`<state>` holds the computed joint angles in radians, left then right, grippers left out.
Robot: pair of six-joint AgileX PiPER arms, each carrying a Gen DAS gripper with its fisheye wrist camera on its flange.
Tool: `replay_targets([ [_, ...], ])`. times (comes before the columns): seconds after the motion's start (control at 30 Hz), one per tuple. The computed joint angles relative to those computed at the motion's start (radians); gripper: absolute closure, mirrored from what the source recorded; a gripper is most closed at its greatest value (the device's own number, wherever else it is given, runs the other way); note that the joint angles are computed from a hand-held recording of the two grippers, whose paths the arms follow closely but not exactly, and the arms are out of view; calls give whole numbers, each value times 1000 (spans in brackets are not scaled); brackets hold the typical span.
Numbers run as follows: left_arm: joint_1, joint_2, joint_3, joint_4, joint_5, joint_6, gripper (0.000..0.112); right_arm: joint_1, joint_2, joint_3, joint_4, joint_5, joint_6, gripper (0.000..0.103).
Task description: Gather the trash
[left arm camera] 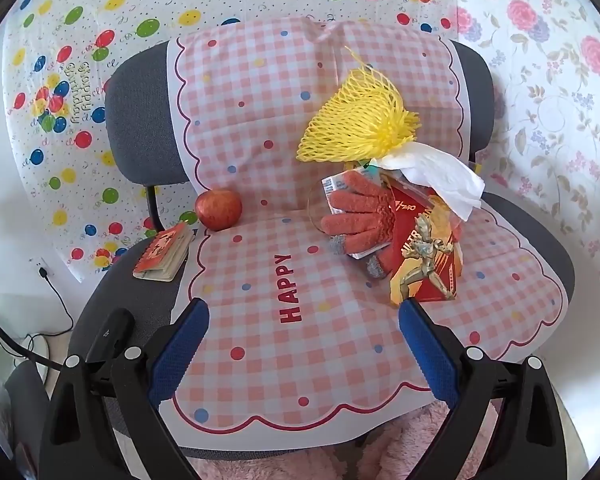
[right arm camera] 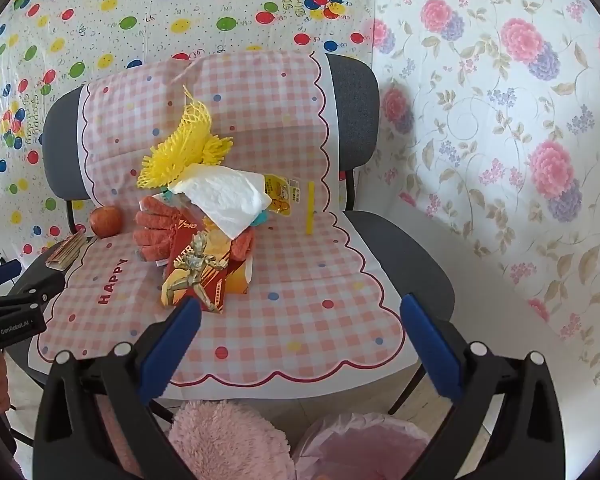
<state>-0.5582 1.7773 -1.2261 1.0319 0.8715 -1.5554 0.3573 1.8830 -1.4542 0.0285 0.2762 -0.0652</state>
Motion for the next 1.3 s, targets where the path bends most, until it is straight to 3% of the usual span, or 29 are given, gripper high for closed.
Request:
replay_targets([
  [0.5, -2, 0, 1, 1, 2, -3, 18, -3, 1, 9, -31, 0, 29, 6],
  [1.1, -2, -7, 18, 3, -2, -14, 18, -17, 4, 17, 46, -22, -40, 6],
  [1.23, -6, -18, 39, 10, -5, -26, 18, -9, 8, 8, -9, -6, 9, 6],
  [1.3, -2, -1, 11, 0, -1, -10, 18, -11, 6, 15, 41, -20, -28, 6],
])
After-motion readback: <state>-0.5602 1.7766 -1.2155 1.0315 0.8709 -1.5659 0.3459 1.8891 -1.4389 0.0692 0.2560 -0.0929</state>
